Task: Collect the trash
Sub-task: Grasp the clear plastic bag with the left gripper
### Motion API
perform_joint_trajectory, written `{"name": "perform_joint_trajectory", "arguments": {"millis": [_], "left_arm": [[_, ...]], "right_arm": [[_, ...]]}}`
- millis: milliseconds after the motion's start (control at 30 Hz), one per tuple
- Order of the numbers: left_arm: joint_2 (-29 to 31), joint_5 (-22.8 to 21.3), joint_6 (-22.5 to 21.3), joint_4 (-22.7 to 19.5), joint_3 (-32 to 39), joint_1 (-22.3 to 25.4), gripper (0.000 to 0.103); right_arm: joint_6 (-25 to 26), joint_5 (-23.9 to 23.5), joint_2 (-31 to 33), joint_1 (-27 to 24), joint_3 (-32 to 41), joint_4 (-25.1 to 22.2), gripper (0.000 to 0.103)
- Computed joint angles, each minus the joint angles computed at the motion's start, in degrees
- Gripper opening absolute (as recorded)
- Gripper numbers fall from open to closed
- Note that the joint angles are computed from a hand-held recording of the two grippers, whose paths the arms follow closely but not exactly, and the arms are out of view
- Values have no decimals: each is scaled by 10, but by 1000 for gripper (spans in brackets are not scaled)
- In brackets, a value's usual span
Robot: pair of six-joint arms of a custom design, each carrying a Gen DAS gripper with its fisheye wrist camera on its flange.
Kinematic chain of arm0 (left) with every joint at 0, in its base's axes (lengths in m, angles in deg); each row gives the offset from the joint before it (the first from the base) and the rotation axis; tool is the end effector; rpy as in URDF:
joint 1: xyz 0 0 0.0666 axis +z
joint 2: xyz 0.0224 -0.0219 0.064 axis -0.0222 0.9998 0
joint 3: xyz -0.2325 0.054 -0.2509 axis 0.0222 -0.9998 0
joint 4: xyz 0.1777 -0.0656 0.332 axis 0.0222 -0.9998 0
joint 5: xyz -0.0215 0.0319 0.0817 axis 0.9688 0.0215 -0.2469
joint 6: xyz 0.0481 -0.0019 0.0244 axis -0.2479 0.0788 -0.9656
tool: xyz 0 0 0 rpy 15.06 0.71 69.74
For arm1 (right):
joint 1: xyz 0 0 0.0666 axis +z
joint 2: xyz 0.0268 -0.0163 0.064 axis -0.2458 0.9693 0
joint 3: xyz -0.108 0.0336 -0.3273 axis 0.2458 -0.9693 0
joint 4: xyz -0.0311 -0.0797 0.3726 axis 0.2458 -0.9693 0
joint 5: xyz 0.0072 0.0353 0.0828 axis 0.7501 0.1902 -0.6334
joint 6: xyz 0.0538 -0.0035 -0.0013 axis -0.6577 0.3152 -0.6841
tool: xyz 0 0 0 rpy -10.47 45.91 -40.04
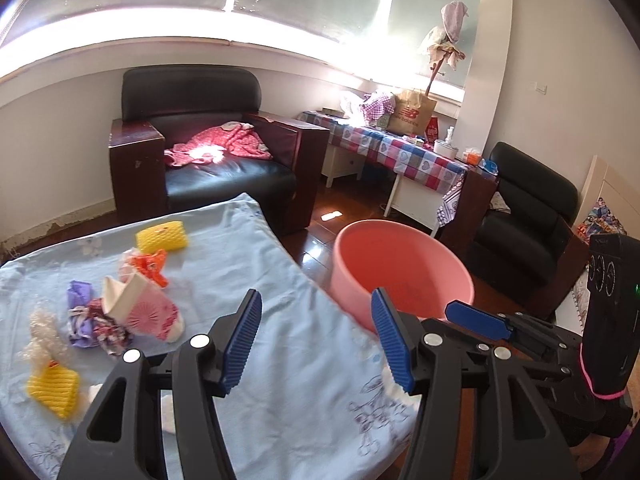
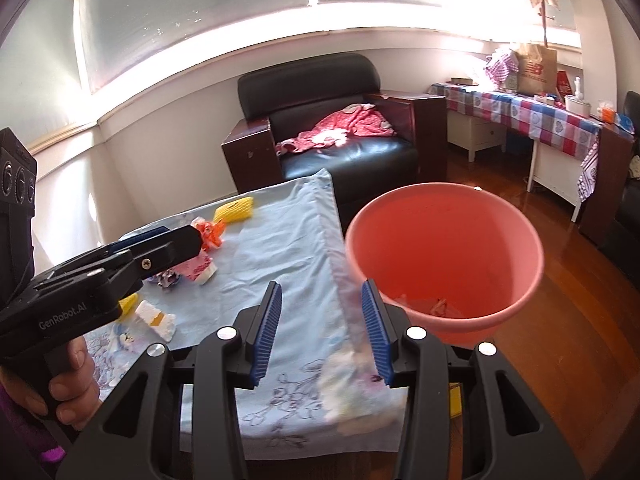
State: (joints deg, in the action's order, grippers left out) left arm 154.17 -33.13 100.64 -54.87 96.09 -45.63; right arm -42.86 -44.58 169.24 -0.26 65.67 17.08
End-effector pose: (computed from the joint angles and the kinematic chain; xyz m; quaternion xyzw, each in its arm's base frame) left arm 0.4259 -0.3933 0.4192 -0.0119 0.8754 -0.0927 0.4742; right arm 0.4994 0.1343 0.3677 -0.1489 0.8706 0.1951 0.4265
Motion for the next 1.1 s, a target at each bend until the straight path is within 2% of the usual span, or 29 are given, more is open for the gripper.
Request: {"name": "perform_joint_trajectory", "arguments": {"millis": [367, 500, 633, 833, 1000, 1100], "left_arm": [[-103, -36, 30, 5, -137, 11, 56], [-143, -57, 45, 3, -187, 22, 56], [-183, -75, 65, -9, -232, 39, 56], [-233, -97, 100, -37, -289, 70, 56], [-252, -91, 119, -54, -316, 106, 56], [-250, -69, 120, -43, -322, 132, 56]], "right_arm": [[4, -18, 10, 48, 5, -17, 42], [0, -42, 22, 64, 13, -17, 42], [5, -67, 39, 80, 27, -21, 42], [23, -77, 59, 105, 41, -42, 42], [41, -79, 70, 116, 48, -60, 42], [50, -77, 77, 120, 56, -73, 42]]}}
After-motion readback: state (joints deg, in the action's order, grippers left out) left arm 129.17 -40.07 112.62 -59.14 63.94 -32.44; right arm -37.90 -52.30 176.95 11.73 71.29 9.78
